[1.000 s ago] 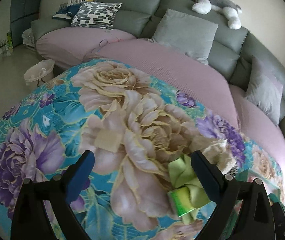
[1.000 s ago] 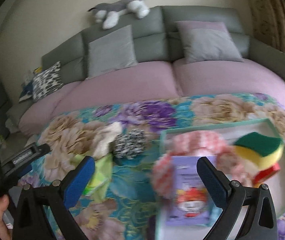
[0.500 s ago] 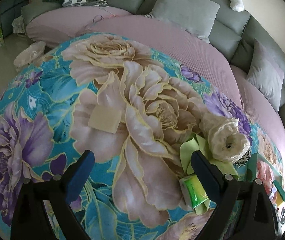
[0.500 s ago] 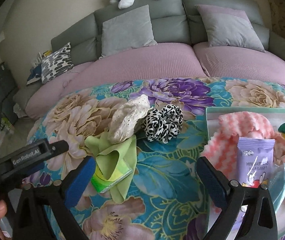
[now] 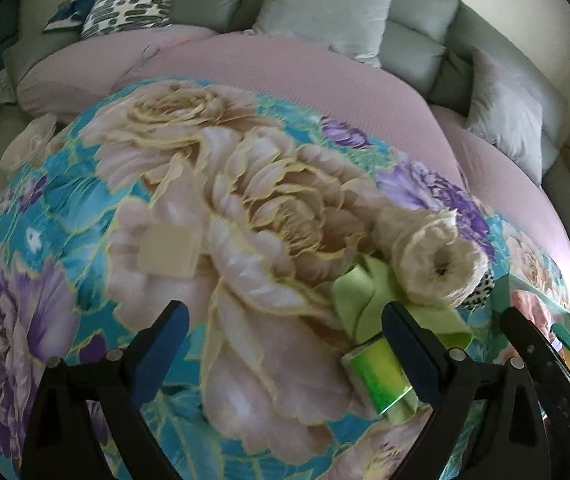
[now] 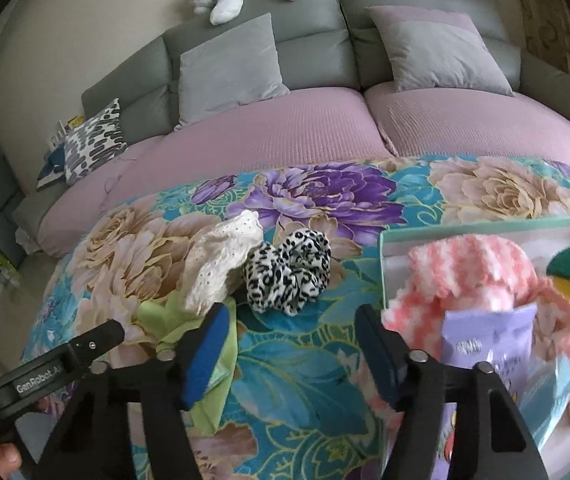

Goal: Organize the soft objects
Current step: 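Grasp the white lace cloth with the left tool while the right tool grasps the leopard scrunchie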

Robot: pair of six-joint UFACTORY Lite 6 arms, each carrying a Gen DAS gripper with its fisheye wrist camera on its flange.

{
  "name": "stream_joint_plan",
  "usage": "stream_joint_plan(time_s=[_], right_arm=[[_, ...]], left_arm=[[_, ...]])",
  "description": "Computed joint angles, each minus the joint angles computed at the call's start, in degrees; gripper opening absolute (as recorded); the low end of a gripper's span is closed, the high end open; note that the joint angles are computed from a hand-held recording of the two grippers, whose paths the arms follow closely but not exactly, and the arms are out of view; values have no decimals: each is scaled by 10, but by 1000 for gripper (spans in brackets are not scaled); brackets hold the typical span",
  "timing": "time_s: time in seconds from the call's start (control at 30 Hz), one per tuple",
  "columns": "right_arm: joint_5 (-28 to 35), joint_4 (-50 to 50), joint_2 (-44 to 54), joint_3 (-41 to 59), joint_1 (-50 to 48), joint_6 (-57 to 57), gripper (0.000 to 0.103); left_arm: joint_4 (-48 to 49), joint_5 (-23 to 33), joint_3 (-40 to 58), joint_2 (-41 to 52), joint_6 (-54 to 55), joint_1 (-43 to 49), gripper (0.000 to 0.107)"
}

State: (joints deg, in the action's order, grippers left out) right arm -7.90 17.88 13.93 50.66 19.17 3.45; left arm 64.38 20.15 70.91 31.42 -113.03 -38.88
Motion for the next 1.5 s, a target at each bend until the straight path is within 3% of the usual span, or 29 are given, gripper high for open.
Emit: stream_joint_plan(time_s=[0.13,0.23,0.33,0.53,0.73,0.93,1.13,1.27,1.33,1.4,1.5], right_arm=[[6,57,41,44,7,-75,60],[7,26,69,67,12,-52,60],[9,21,97,89,15,-56,52],[7,-154,131,113,0,119,41],[-8,-186,138,115,-5,157,32],[-15,-294,140,111,-19,271,24],[-17,-328,140,109,-24,305,23],[-20,-366,141,108,-27,341,22],[-23,-377,142,107,-28,353,22],[-25,-378,142,106,-29,353,22],[-29,-358,138,101,-28,336,21]], left_arm=[[-40,-11,61,39,60,8,97],[-58,-6,103,59,96,7,97],[-88,2,153,84,144,6,97],[-177,-27,229,135,258,7,97],[-271,-44,271,170,353,5,97],[-306,-31,319,204,395,-5,97],[-384,-43,349,236,467,1,79],[-484,-95,329,234,551,13,51],[-518,-103,325,235,578,15,43],[-509,-114,315,230,565,16,24],[-464,-145,285,212,517,19,14]])
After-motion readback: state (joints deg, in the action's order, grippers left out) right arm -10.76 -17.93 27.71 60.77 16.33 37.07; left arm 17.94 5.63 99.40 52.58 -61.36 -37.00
